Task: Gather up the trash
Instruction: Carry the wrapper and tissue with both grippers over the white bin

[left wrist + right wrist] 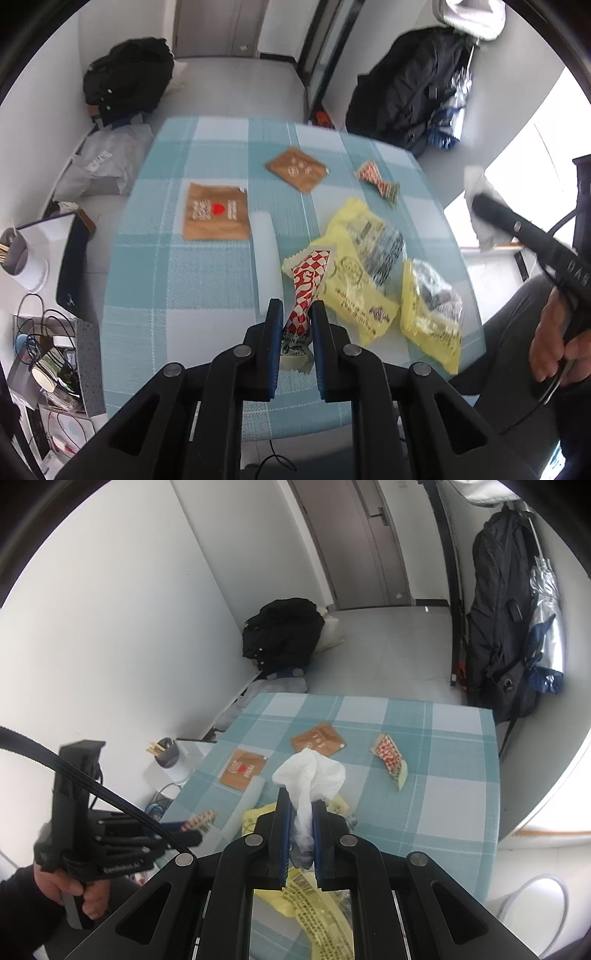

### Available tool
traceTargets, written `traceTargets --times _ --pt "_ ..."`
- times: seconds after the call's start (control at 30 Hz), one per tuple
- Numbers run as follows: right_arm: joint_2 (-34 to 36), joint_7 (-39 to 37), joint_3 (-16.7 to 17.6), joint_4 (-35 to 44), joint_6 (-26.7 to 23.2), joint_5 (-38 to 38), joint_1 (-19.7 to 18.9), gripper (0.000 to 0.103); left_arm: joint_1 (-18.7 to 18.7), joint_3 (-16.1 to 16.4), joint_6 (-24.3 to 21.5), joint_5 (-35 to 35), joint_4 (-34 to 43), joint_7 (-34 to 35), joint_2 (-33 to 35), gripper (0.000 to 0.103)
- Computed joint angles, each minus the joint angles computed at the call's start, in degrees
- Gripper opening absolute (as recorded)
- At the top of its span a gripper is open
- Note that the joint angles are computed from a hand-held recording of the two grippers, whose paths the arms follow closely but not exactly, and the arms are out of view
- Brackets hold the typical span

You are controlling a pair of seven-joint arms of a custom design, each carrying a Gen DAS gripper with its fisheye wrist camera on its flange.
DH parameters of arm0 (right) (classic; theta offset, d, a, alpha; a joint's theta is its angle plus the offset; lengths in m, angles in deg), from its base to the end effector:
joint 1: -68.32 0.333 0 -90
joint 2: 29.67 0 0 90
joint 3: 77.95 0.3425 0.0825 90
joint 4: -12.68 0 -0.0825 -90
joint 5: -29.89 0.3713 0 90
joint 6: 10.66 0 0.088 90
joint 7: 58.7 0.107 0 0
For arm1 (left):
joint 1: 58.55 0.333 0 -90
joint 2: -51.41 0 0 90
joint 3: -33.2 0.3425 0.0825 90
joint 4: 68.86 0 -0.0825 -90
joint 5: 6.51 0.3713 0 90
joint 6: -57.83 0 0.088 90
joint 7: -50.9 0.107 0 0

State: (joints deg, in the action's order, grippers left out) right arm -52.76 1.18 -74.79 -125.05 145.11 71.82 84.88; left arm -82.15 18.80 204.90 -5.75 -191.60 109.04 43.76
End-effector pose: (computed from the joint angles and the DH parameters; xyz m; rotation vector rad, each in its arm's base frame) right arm 0.4272 0.1307 0.5697 -1.8654 1.3623 -0.2521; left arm 0.4213 -0.3373 0.5542 -1.9174 2.1702 -0.7992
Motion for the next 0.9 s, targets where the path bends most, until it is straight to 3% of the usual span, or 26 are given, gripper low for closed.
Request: traceTargets --times 0.33,0.53,0.9 --pt "-0.7 -1.7 -0.8 0.2 0.0 2.1 1.0 0.009 1.3 -1.8 -1.2 12.5 3.6 -9.2 -1.0 0.011" --pt "-2.6 -2.1 -1.1 0.7 0.2 2.5 0.5 0.009 1.0 -2.5 -2.3 16.0 8.2 -11.3 0.7 0.011" --pt "-7.9 -1.1 -3.5 3.7 -1.0 -0.6 -5.0 0.009 -1.0 -4.4 -0.8 19.9 20.7 -9.9 8.0 0.011"
